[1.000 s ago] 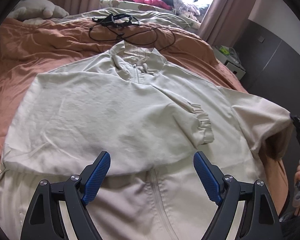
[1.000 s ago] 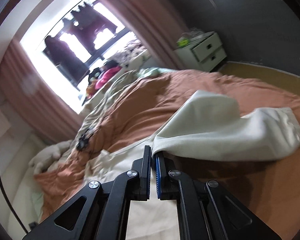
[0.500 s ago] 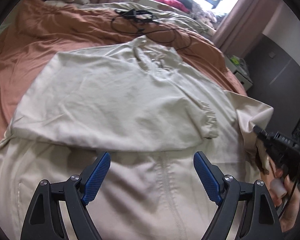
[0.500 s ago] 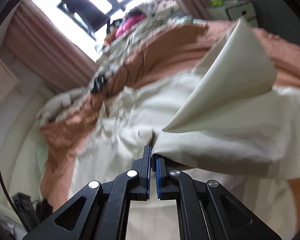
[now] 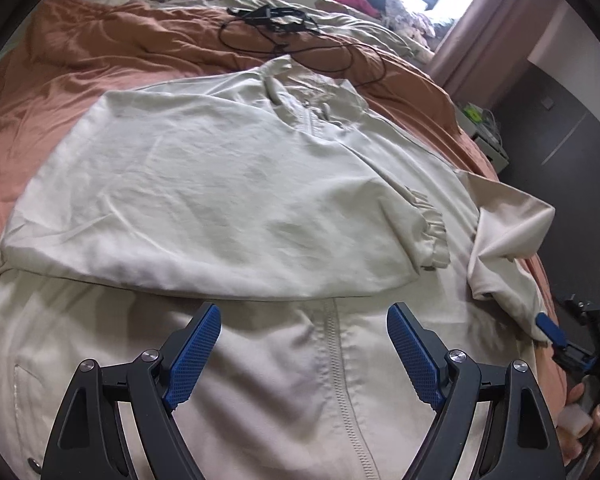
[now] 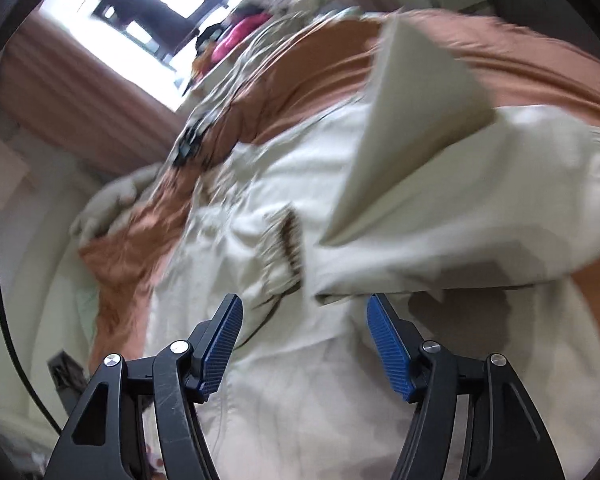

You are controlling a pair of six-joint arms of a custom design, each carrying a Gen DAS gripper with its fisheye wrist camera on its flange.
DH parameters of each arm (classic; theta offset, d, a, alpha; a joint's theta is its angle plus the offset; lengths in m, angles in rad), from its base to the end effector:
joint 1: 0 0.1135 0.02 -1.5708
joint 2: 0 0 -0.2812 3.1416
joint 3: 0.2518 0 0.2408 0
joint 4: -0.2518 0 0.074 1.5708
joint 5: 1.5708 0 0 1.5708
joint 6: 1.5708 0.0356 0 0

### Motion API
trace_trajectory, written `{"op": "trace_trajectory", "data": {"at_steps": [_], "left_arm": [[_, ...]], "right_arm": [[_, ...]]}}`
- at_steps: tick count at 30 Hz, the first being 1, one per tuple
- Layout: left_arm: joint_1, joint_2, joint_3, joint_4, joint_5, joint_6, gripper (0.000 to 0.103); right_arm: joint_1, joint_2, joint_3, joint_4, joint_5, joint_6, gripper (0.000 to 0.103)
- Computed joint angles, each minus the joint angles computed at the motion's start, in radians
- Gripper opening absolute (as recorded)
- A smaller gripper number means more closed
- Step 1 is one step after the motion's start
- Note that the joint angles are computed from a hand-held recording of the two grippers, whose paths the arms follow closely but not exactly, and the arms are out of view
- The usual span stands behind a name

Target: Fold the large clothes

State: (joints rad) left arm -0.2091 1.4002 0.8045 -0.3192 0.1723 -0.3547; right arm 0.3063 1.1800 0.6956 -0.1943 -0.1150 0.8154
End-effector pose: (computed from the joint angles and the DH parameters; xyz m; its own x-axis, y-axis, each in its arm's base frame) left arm 0.2584 -0.0611 0.2230 -0.8335 -0.1729 -0.5247 0.0185 0.9405 -0.3392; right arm 0.2203 0.0739 0.2493 -0.6904 0.5402 -0.4812 0.1720 0.7687 0.6161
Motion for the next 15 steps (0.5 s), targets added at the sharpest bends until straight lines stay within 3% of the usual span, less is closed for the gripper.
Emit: {"op": "trace_trajectory", "data": {"at_steps": [8,15], "left_arm": [[-0.018,-0.003,0.0,0.017,-0.023,0.012,0.086],[0.025,0.007,0.011,0.018,-0.015,0.01,0.086]], "right_arm": [[-0.254,-0.206,-0.139,-0.081,0.0,0.075,0.065],[-0.49,-0.106,-0.219,0.027,-0.066,0.035,0.065]]}}
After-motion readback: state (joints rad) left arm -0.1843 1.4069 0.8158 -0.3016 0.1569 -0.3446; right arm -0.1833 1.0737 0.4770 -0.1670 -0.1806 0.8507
